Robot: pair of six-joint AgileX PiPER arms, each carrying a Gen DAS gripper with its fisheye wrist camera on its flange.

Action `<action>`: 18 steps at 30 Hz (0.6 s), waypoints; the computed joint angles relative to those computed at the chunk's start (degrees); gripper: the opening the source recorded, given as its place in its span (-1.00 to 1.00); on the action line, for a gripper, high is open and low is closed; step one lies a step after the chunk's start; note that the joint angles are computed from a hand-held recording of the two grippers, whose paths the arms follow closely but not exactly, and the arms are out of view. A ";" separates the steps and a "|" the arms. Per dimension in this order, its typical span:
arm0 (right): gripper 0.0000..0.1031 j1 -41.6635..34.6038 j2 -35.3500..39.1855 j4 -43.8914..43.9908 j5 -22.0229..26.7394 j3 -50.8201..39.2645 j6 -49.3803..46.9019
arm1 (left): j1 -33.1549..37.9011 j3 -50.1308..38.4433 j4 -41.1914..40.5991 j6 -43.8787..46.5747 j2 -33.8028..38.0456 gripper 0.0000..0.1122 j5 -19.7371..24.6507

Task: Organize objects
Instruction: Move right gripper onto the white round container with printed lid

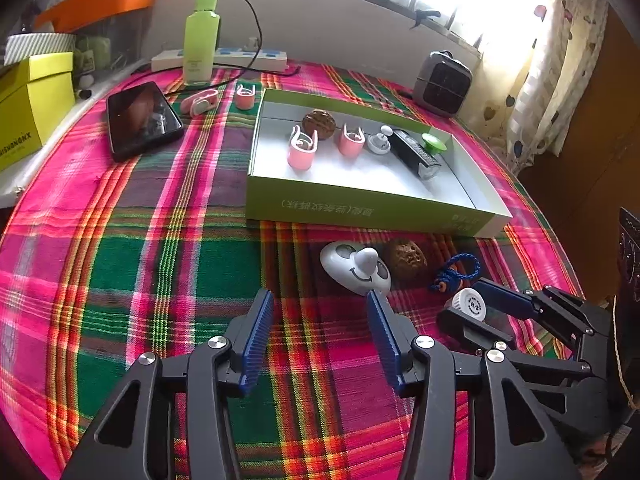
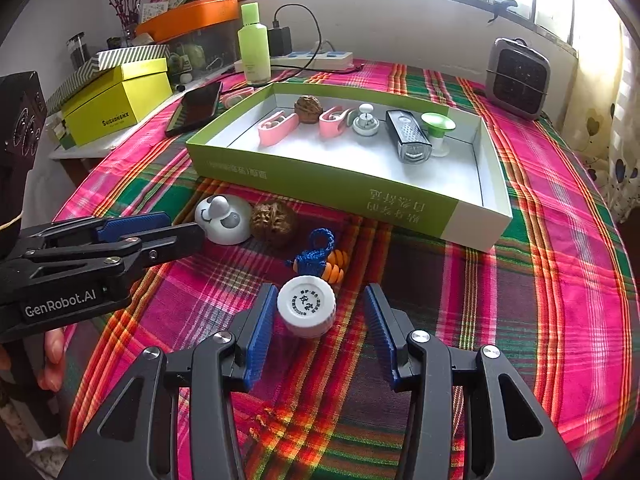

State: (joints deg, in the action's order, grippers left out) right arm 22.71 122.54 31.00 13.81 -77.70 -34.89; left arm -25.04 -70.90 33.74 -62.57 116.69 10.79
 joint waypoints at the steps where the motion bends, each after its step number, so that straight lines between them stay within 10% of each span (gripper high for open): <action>1: -0.11 -0.11 0.01 0.68 0.09 -0.01 -0.64 | -0.10 -0.30 -0.23 0.26 0.17 -0.14 0.13; 18: -0.45 -0.72 -0.31 -2.32 -1.16 0.70 2.35 | 0.32 -3.41 -12.22 12.13 1.57 -0.13 0.93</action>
